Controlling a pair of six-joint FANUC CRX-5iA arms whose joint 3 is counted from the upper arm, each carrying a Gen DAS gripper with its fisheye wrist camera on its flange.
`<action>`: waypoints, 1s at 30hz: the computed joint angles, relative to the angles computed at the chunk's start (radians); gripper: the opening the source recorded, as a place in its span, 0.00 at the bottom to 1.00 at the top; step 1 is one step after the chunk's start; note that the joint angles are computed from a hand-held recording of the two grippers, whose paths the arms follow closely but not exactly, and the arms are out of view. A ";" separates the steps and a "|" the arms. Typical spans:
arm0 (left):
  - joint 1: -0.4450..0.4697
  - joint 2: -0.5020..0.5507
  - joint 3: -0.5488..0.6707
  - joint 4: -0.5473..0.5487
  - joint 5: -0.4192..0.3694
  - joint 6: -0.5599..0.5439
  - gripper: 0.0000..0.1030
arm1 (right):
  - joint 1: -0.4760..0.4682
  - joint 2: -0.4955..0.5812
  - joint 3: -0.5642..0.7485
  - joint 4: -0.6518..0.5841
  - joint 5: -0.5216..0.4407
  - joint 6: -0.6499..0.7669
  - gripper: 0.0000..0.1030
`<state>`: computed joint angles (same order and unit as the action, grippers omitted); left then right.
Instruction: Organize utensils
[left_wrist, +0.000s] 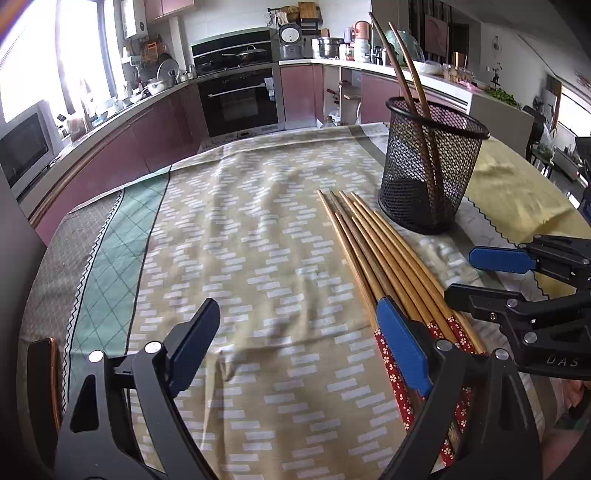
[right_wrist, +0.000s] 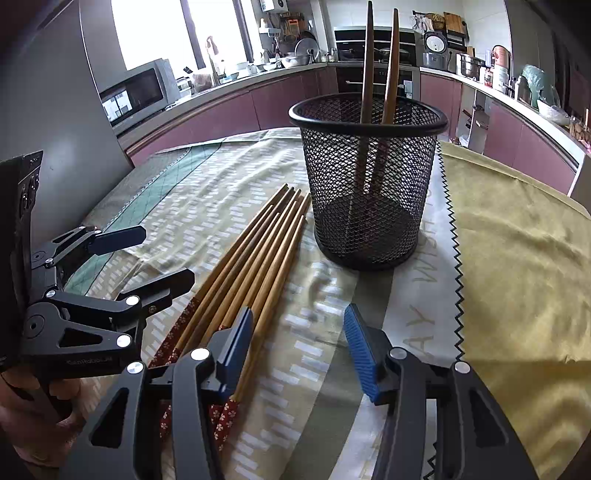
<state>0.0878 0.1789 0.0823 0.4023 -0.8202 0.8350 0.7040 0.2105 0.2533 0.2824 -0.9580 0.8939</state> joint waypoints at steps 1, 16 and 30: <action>-0.001 0.003 0.003 -0.003 -0.005 -0.001 0.82 | -0.001 0.001 0.001 -0.003 0.000 0.001 0.46; -0.026 0.042 0.057 -0.045 -0.032 0.017 0.78 | 0.005 0.020 0.020 0.033 -0.044 -0.002 0.30; -0.025 0.113 0.131 -0.012 -0.096 0.030 0.51 | -0.001 0.051 0.064 0.024 -0.060 0.020 0.23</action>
